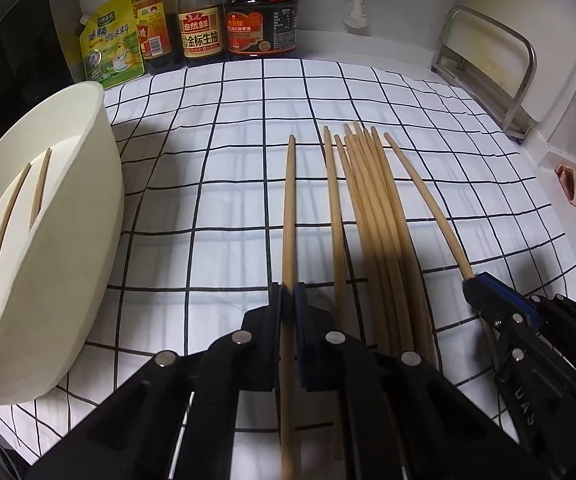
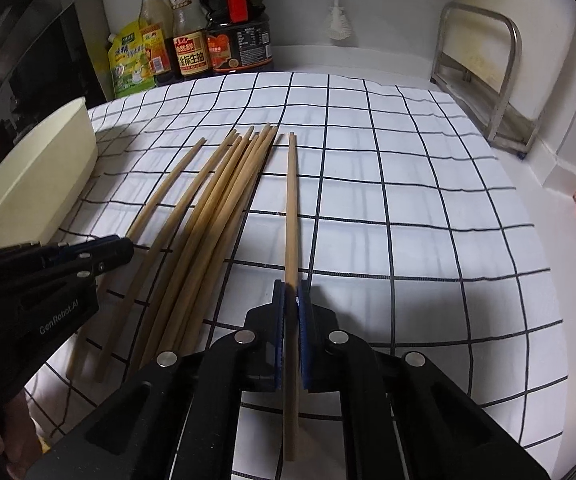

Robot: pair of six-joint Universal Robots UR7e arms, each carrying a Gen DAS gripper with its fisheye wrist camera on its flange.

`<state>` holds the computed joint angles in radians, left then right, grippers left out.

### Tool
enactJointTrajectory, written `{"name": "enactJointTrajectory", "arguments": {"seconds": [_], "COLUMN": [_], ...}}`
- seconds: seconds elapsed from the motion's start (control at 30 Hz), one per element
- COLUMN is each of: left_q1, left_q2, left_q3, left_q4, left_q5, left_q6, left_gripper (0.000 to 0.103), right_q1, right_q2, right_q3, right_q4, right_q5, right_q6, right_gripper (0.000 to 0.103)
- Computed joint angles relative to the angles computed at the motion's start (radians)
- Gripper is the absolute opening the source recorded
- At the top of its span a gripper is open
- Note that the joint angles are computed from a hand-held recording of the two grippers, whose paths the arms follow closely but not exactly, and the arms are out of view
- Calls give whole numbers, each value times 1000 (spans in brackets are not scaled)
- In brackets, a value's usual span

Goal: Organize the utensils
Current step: 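Close the left tool on a bundle chopstick while the right tool grasps the single chopstick, then carry both held chopsticks up and over the white bowl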

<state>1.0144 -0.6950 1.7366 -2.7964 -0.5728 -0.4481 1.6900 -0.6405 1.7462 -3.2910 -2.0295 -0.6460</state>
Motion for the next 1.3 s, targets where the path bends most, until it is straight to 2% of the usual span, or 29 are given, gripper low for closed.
{"name": "enactJointTrajectory", "arguments": {"seconds": [0.2, 0.27, 0.43, 0.53, 0.7, 0.8, 1.0, 1.2, 1.3], "left_q1": [-18, -33, -68, -87, -102, -102, -75, -14, 24], "left_q2": [-35, -48, -92, -131, -219, -268, -380, -486, -519], "left_q3": [50, 73, 131, 172, 238, 272, 338, 373, 376], "left_q4": [-48, -75, -160, -220, -312, -353, -382, -328, -296], "left_q5": [7, 29, 55, 74, 95, 118, 170, 194, 182], "left_q6": [1, 14, 65, 98, 148, 174, 213, 183, 154], "left_gripper": [7, 7, 7, 7, 7, 7, 7, 7, 7], "right_q1": [-9, -6, 29, 44, 110, 147, 226, 271, 291], "right_q2": [-36, -45, -60, -73, -57, -27, 81, 184, 236], "right_q3": [24, 32, 69, 79, 62, 37, -74, -206, -268], "right_q4": [28, 27, -39, -36, -51, -50, 27, 158, 215], "right_q5": [59, 76, 99, 129, 150, 166, 176, 198, 195], "right_q6": [58, 73, 83, 116, 131, 137, 145, 185, 204], "right_gripper": [6, 6, 6, 6, 6, 6, 6, 6, 6]}}
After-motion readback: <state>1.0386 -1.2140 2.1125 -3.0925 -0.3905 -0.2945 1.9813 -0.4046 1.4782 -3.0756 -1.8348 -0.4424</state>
